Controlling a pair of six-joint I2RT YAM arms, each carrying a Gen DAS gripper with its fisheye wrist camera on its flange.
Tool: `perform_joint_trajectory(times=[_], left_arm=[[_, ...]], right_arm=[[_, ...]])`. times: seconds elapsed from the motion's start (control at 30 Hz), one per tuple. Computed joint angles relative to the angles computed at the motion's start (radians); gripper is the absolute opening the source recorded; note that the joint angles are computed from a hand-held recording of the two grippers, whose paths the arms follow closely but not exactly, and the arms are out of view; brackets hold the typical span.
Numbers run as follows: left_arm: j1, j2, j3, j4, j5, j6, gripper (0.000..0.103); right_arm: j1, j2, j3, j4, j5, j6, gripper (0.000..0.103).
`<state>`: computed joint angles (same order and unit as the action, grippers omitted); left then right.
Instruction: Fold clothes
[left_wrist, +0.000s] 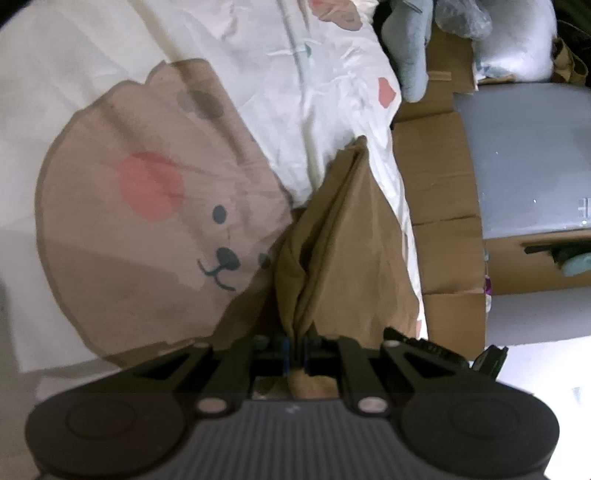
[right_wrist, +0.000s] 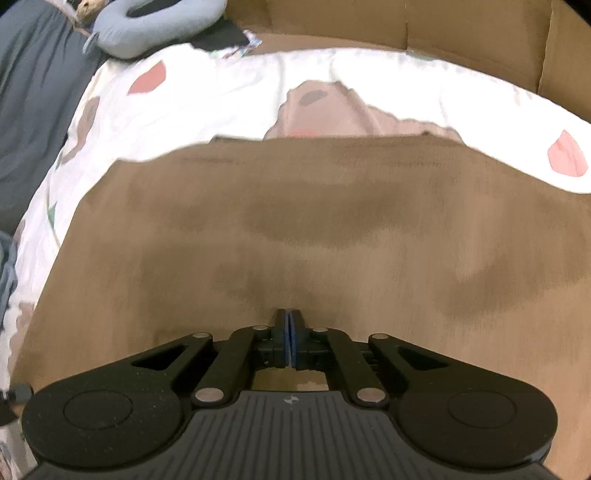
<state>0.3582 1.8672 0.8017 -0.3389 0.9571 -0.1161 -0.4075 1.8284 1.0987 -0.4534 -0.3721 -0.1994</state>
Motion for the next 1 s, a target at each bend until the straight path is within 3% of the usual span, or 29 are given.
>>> perform_joint_trajectory(times=[0.8,1.0], left_arm=[[-0.016,0.027,-0.032,0.116,0.037,-0.062,0.008],[-0.016,0.037,-0.037,0.132,0.051,-0.052,0.019]], right_arm=[[0.107,0.280,0.354,0.057,0.115,0.111,0.005],[0.104,0.329,0.432,0.014,0.103,0.132,0.005]])
